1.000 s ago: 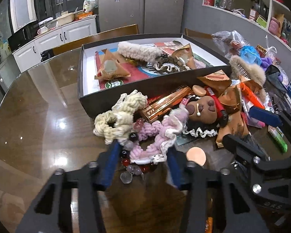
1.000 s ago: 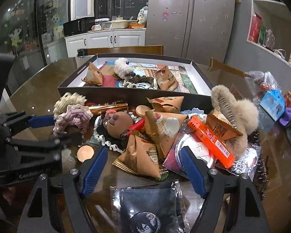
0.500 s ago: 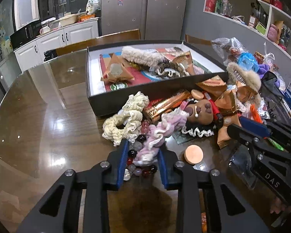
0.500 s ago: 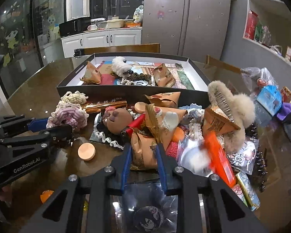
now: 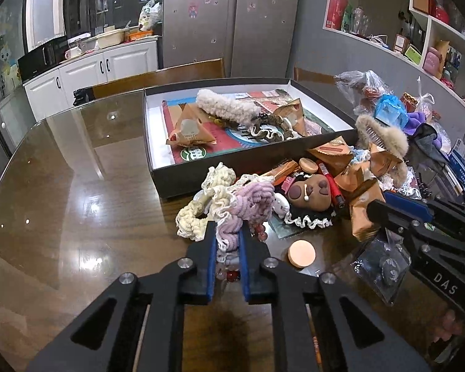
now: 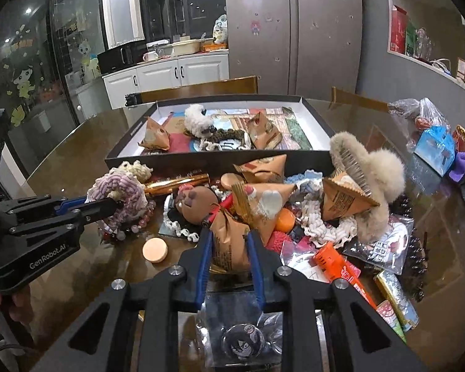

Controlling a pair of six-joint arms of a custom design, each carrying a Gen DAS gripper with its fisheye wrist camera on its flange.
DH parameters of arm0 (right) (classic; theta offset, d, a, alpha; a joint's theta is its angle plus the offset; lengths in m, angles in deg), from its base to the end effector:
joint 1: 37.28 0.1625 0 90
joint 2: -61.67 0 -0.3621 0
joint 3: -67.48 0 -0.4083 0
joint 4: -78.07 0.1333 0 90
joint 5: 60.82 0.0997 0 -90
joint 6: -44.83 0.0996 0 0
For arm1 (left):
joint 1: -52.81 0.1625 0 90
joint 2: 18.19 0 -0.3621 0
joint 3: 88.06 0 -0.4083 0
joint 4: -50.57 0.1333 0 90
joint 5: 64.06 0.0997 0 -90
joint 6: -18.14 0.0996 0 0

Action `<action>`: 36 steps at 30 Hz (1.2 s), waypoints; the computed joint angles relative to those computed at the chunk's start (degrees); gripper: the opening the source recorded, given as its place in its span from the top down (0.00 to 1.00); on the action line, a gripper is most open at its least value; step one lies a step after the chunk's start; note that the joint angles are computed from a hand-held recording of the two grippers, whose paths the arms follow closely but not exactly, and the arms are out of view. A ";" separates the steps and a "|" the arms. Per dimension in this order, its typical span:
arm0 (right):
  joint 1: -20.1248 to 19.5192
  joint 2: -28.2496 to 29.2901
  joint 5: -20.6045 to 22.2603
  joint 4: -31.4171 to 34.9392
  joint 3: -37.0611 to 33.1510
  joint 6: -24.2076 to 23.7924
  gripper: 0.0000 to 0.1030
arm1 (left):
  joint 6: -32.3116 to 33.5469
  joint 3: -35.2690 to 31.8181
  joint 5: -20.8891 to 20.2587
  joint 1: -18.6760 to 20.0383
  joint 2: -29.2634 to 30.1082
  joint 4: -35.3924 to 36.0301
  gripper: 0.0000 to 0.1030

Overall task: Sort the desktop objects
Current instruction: 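Grasp the pink scrunchie with left tool while right tool grasps a brown triangular packet, then carry the pink scrunchie and brown packet into the box and open both tools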

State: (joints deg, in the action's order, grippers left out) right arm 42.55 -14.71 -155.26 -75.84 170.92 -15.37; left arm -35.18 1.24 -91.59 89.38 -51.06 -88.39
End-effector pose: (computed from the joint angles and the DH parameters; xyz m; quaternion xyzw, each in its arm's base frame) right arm 0.0198 -0.6011 0.3090 0.3898 -0.8643 0.2369 0.2120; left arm -0.3681 -0.5490 -0.0398 0.0346 0.8532 -0.3821 0.3534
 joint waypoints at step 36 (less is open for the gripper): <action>2.72 0.43 3.89 4.06 -4.40 1.90 0.79 | 6.32 -4.01 1.90 -0.51 0.21 -2.66 0.88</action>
State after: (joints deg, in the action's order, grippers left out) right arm 45.26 -14.27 -151.37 -71.79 166.52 -13.47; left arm -28.87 -2.77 -89.69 88.87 -50.85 -91.05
